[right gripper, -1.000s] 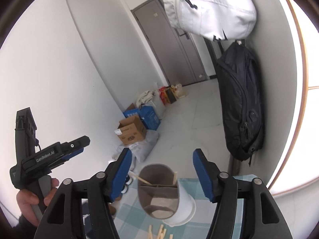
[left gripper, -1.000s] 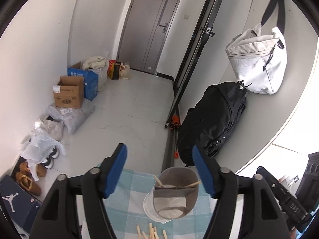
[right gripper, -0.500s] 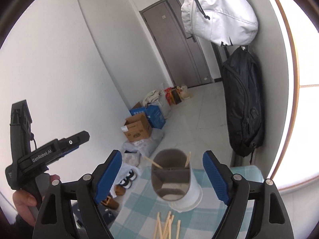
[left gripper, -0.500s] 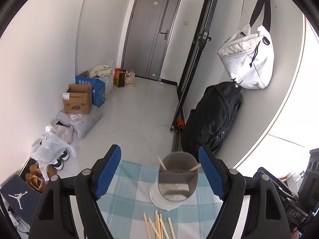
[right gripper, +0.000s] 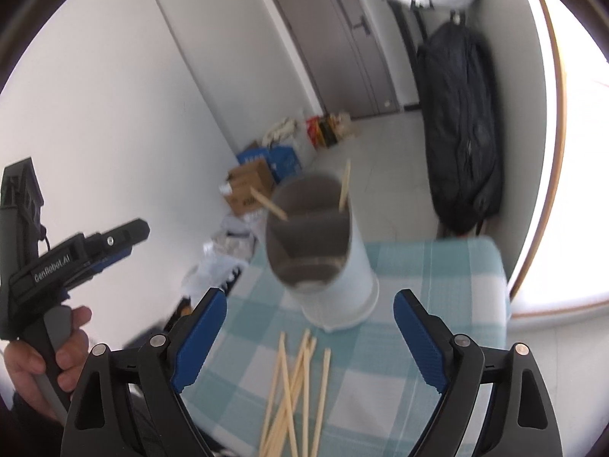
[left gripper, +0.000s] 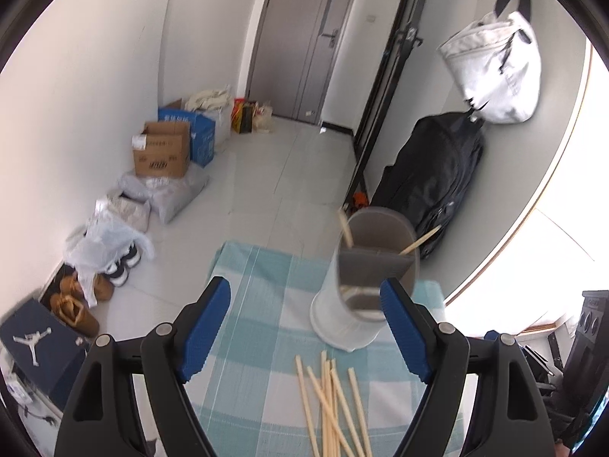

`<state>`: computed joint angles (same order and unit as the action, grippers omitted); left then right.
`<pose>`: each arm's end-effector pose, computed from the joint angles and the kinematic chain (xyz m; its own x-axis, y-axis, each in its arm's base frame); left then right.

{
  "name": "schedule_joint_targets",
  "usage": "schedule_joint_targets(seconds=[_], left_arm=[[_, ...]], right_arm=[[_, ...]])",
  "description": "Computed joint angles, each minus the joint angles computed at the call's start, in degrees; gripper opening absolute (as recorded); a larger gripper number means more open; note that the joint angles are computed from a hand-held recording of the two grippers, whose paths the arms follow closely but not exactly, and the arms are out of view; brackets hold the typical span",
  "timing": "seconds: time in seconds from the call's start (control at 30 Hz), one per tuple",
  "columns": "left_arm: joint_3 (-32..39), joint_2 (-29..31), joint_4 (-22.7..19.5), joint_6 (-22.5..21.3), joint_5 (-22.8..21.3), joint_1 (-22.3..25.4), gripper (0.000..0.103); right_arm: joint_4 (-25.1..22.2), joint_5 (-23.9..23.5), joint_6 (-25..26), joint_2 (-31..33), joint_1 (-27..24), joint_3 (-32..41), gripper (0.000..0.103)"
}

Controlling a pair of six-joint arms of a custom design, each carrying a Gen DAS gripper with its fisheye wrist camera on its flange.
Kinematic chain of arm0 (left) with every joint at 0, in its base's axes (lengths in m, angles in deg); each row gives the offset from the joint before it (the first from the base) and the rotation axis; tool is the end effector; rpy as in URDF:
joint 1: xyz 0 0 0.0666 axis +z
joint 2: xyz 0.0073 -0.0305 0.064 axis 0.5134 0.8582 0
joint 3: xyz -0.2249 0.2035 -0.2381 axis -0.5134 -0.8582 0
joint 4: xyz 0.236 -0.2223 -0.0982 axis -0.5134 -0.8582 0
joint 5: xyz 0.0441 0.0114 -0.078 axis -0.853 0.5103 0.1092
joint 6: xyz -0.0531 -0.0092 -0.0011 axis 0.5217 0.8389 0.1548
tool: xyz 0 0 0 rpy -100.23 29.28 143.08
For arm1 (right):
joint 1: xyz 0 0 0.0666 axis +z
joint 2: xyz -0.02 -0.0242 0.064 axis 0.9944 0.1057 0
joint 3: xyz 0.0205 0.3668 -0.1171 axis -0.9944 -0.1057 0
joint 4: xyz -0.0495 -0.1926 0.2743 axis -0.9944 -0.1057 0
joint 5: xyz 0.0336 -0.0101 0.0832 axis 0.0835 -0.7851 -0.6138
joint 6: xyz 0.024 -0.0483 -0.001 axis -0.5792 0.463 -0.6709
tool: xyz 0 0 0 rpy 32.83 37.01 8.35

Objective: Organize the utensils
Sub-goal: 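Raise both open grippers away from the utensil holder, then lower the right gripper to the remaining chopsticks and close on one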

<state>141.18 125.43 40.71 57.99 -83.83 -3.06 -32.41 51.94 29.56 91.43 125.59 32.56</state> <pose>0.3457 -0.2312 0.4322 -0.6896 0.0138 -0.7240 0.2898 0.9216 -0.2584 0.2537 0.2086 0.4103 -0.6343 0.2484 -0.7321 -0.0188 0.9417 0.3359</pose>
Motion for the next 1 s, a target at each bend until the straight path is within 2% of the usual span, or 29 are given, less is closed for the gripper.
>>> schedule_joint_targets(seconds=[0.23, 0.37, 0.43, 0.5, 0.57, 0.67, 0.83, 1.0], left_arm=[[-4.6, 2.4, 1.0, 1.6, 1.6, 1.6, 0.077], [-5.5, 3.5, 1.2, 0.6, 2.9, 2.7, 0.077], [-5.6, 3.8, 0.9, 1.5, 4.0, 3.9, 0.077], [-5.3, 4.3, 0.2, 2.0, 6.4, 5.1, 0.077], [-4.9, 5.0, -0.9, 2.4, 7.5, 6.0, 0.077], [-4.6, 5.4, -2.2, 2.4, 7.5, 6.7, 0.077], [-5.3, 4.7, -1.8, 3.2, 7.2, 7.6, 0.077], [-5.7, 4.5, -1.9, 3.6, 7.2, 8.4, 0.077]], right_arm=[[-4.9, -6.4, -0.3, 6.0, -1.7, -0.2, 0.089], [-6.0, -9.9, 0.1, 9.0, -3.1, 0.1, 0.087], [-8.0, -11.6, 1.5, 11.6, -3.8, 1.5, 0.078], [-10.5, -13.0, 2.9, 14.8, -4.1, 3.3, 0.059], [-10.6, -14.6, 4.2, 16.9, -4.2, 4.2, 0.056], [-11.8, -14.7, 6.0, 20.2, -3.8, 6.5, 0.056], [-14.8, -13.5, 8.2, 24.5, -3.5, 10.8, 0.054], [-19.5, -11.1, 9.7, 28.1, -3.6, 14.5, 0.038]])
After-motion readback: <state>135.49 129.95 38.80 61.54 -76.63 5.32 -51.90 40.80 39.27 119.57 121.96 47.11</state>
